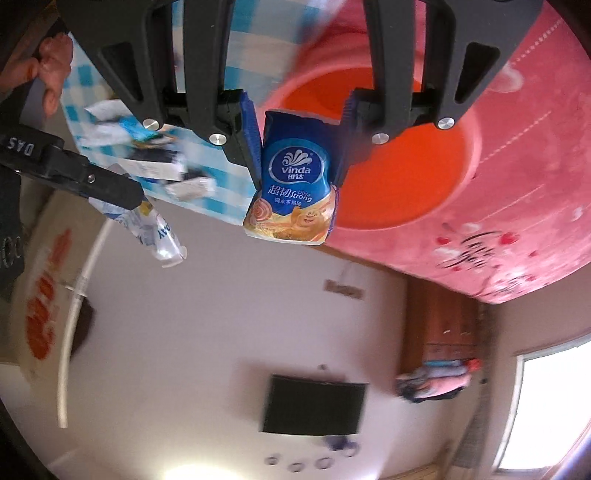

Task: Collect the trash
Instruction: 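Carry both items over the orange bucket and open both tools to drop them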

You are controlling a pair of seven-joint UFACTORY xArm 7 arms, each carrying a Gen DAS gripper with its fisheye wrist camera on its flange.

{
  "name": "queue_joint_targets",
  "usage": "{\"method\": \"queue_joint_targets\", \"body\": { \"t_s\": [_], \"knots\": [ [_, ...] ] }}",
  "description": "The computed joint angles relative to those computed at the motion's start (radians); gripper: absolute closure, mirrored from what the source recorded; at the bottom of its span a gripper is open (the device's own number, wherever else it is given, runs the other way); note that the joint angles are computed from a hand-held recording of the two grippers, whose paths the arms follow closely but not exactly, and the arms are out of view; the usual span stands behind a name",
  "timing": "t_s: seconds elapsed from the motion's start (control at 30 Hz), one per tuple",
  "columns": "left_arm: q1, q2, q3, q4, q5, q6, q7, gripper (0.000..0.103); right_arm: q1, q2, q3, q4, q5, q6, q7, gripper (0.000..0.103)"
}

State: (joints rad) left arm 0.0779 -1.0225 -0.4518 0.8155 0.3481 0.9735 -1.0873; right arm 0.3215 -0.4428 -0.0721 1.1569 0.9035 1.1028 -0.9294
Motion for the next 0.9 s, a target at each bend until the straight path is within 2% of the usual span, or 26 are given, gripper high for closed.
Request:
{"method": "queue_joint_targets", "body": {
  "t_s": [0.1, 0.23, 0.3, 0.33, 0.4, 0.5, 0.6, 0.9],
  "knots": [
    [-0.003, -0.015, 0.032, -0.035, -0.009, 0.002, -0.005, 0.064, 0.025, 0.044, 0.044, 0.017, 0.003, -0.015, 0.010, 0.046],
    [0.003, -0.016, 0.048, -0.053, -0.014, 0.033, -0.008, 0.057, 0.047, 0.077, 0.088, 0.018, -0.009, -0.035, 0.013, 0.045],
    [0.008, -0.027, 0.048, -0.063, -0.015, 0.054, -0.020, 0.040, 0.056, 0.082, 0.100, 0.014, -0.016, -0.039, 0.023, 0.042],
    [0.007, -0.039, 0.045, -0.066, -0.015, 0.069, -0.025, 0.038, 0.061, 0.081, 0.105, 0.013, -0.012, -0.038, 0.038, 0.035],
    [0.004, -0.052, 0.043, -0.072, -0.009, 0.076, -0.027, 0.031, 0.068, 0.073, 0.089, 0.000, 0.021, -0.022, 0.039, 0.025],
    [0.008, -0.064, 0.023, -0.067, 0.009, 0.095, -0.023, 0.024, 0.062, 0.054, 0.070, -0.016, 0.056, -0.016, 0.036, 0.022],
    [0.009, -0.084, 0.011, -0.074, 0.021, 0.088, -0.034, 0.020, 0.052, 0.031, 0.048, -0.042, 0.090, -0.026, 0.029, 0.014],
    [0.035, -0.156, -0.068, -0.103, 0.042, -0.014, -0.116, 0.017, 0.023, -0.096, -0.005, -0.201, 0.134, -0.136, -0.071, 0.012]
  ]
}}
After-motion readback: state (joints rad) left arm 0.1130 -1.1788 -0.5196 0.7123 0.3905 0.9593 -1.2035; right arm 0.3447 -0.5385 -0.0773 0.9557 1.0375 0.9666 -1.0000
